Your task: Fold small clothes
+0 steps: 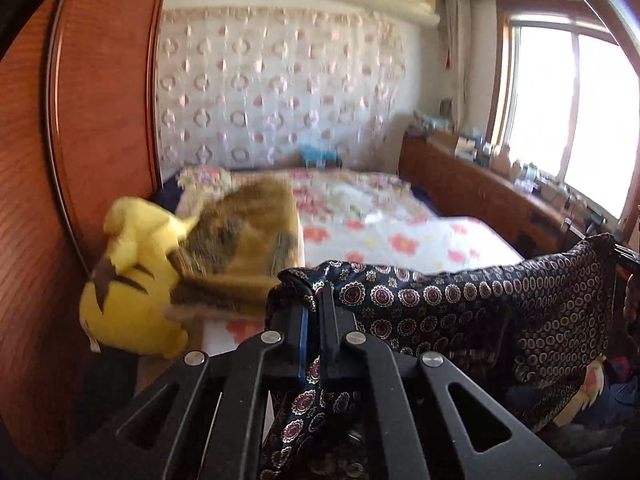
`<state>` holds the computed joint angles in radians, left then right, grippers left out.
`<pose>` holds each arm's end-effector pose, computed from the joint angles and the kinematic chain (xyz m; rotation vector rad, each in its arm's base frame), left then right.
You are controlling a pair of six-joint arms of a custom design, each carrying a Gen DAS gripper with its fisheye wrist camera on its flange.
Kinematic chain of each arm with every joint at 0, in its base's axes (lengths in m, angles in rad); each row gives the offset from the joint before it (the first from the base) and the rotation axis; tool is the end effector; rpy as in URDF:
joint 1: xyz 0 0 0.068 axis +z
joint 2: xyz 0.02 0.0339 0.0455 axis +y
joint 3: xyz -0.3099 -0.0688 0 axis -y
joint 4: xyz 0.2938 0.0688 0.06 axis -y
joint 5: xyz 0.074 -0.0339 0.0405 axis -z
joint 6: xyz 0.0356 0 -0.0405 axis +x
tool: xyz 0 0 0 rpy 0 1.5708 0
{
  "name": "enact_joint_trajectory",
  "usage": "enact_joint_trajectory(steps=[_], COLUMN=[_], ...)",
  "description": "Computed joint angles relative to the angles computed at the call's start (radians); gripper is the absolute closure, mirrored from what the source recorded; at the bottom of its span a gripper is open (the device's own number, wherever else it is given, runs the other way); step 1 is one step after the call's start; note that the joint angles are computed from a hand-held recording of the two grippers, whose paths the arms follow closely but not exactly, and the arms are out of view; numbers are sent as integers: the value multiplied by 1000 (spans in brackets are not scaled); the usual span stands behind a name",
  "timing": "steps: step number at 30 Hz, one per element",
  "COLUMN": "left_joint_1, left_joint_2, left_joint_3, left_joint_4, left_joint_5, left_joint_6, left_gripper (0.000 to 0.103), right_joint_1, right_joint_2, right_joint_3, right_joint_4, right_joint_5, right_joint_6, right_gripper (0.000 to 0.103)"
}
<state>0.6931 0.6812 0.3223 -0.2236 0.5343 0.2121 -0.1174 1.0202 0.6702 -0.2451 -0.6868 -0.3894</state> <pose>0.1368 0.0901 0.2041 -0.1940 2.0549 -0.0215 0.2395 -0.0055 0.2763 -0.6503 1.9397 0.4284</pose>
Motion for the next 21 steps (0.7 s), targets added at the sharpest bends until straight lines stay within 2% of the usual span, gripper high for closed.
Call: enact_joint_trajectory(steps=[5,12,15,16,20,21], left_joint_1=[70,147,105,85,-24,-53], left_joint_2=[-98,-53,10,46,228,314], left_joint_3=[104,256,299,310,351,368], left_joint_4=[-60,31,104,128,216,254], left_joint_5=[77,144,74,47,-95,-132], left_joint_6=[-8,-77,-88,-89,-79,-73], left_gripper=[99,99,99,99,99,99], right_joint_1=[-58,-137,-143,-127,36,76], right_joint_2=[-144,-208,-189,-178,-59,-23], right_joint_3=[87,258,329,341,393,401], right_joint_4=[-91,-121,-101,-95,-63,-53], right_joint_5=[-97,-203,-226,-208,-13,41], right_joint_6=[6,48,93,98,88,85], right_gripper=[97,97,97,97,97,97])
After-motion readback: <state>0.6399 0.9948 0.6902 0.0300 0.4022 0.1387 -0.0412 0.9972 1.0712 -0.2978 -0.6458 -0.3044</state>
